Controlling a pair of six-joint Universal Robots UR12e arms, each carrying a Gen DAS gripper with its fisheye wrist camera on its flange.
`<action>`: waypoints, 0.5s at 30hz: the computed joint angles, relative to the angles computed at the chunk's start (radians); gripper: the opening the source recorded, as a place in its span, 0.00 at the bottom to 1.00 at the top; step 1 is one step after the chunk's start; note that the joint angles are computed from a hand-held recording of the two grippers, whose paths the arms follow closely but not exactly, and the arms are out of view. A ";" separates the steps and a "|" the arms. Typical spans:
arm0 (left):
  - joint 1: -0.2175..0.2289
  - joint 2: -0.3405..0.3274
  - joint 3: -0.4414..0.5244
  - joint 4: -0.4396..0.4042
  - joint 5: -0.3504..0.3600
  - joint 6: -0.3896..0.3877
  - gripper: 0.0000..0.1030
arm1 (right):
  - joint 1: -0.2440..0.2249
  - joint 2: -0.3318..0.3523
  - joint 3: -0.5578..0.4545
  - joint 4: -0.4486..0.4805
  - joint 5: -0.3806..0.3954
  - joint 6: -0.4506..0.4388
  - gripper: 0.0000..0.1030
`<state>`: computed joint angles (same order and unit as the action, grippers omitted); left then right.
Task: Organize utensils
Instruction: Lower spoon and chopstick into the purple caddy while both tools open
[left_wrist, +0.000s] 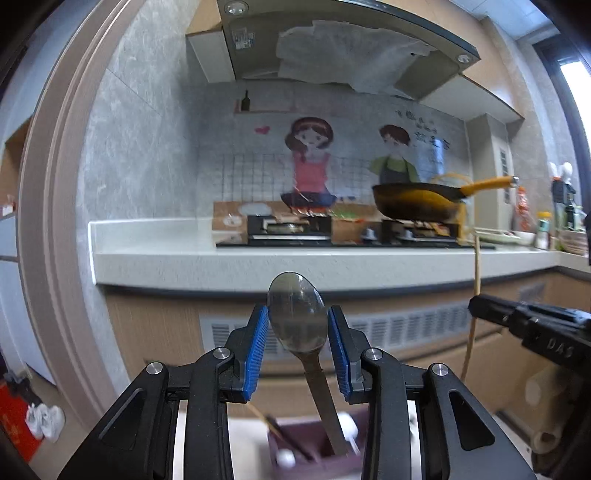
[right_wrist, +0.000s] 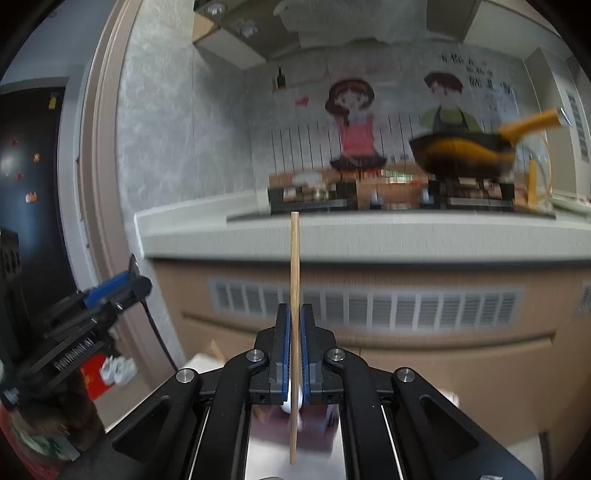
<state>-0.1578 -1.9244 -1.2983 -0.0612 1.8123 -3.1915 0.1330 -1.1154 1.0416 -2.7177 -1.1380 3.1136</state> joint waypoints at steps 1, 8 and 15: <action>0.002 -0.019 0.017 0.002 0.008 0.000 0.33 | 0.003 0.027 -0.031 -0.015 -0.008 0.014 0.05; 0.026 -0.091 0.050 -0.043 0.008 -0.038 0.33 | 0.025 0.147 -0.153 0.031 -0.064 0.050 0.05; 0.037 -0.108 0.032 -0.133 -0.030 -0.077 0.33 | 0.036 0.183 -0.160 0.183 -0.099 0.007 0.05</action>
